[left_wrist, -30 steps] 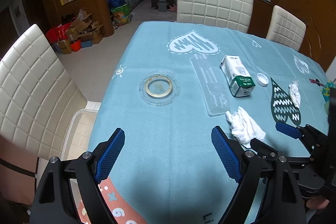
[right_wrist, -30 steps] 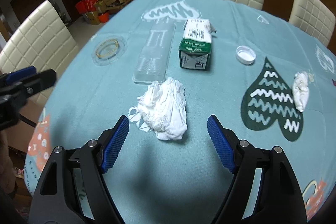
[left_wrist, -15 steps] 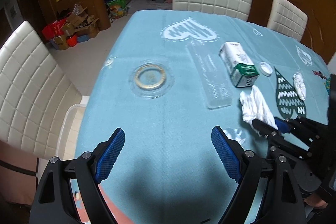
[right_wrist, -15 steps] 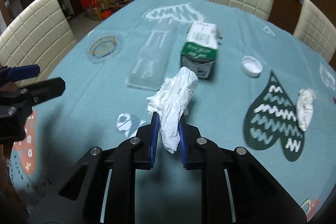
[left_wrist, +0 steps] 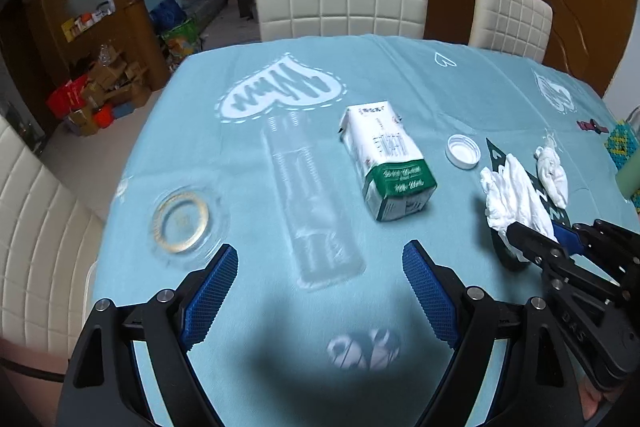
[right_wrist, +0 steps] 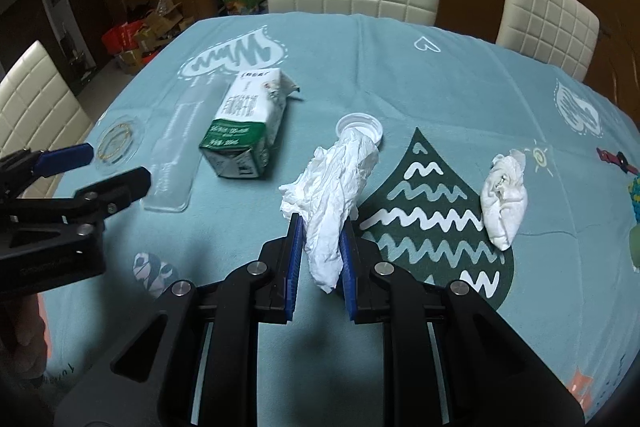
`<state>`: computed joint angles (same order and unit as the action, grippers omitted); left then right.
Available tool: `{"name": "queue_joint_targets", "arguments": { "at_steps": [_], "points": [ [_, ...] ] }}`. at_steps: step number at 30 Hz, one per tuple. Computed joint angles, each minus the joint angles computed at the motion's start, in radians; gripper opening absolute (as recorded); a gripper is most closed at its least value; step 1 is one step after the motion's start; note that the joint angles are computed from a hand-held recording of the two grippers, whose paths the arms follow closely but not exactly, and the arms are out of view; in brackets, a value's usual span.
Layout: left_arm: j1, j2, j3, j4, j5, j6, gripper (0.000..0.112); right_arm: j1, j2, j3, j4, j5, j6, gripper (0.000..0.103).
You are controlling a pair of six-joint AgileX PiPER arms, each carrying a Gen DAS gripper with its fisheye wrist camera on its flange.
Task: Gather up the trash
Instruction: 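Grasp the clear plastic cup stack with the left gripper while the right holds the tissue, then carry both items over the clear bin and open the right gripper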
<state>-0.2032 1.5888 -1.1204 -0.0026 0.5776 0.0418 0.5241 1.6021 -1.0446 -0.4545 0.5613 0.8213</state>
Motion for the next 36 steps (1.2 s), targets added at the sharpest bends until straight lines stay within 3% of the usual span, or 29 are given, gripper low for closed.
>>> {"name": "queue_joint_targets", "arguments": {
  "at_steps": [7, 9, 10, 13, 22, 36],
  "points": [
    [-0.022, 0.152, -0.103, 0.013, 0.031, -0.023, 0.081, -0.060, 0.050, -0.015, 0.070, -0.062, -0.053, 0.020],
    [-0.008, 0.179, -0.115, -0.032, 0.048, 0.011, 0.067, -0.064, 0.059, -0.020, 0.086, -0.063, -0.069, 0.020],
    [-0.003, 0.193, -0.124, -0.044, 0.063, 0.023, 0.052, -0.062, 0.061, -0.020, 0.089, -0.062, -0.071, 0.020],
    [0.010, 0.186, -0.107, -0.083, 0.052, 0.071, 0.046, -0.054, 0.060, -0.020, 0.080, -0.053, -0.058, 0.020],
    [0.048, 0.031, -0.011, -0.074, 0.021, 0.075, 0.045, 0.011, -0.009, -0.025, 0.013, 0.006, 0.006, 0.020],
    [0.208, -0.247, 0.168, -0.114, 0.038, 0.195, 0.045, 0.263, -0.070, -0.082, -0.128, 0.133, 0.161, 0.020]
  ]
}}
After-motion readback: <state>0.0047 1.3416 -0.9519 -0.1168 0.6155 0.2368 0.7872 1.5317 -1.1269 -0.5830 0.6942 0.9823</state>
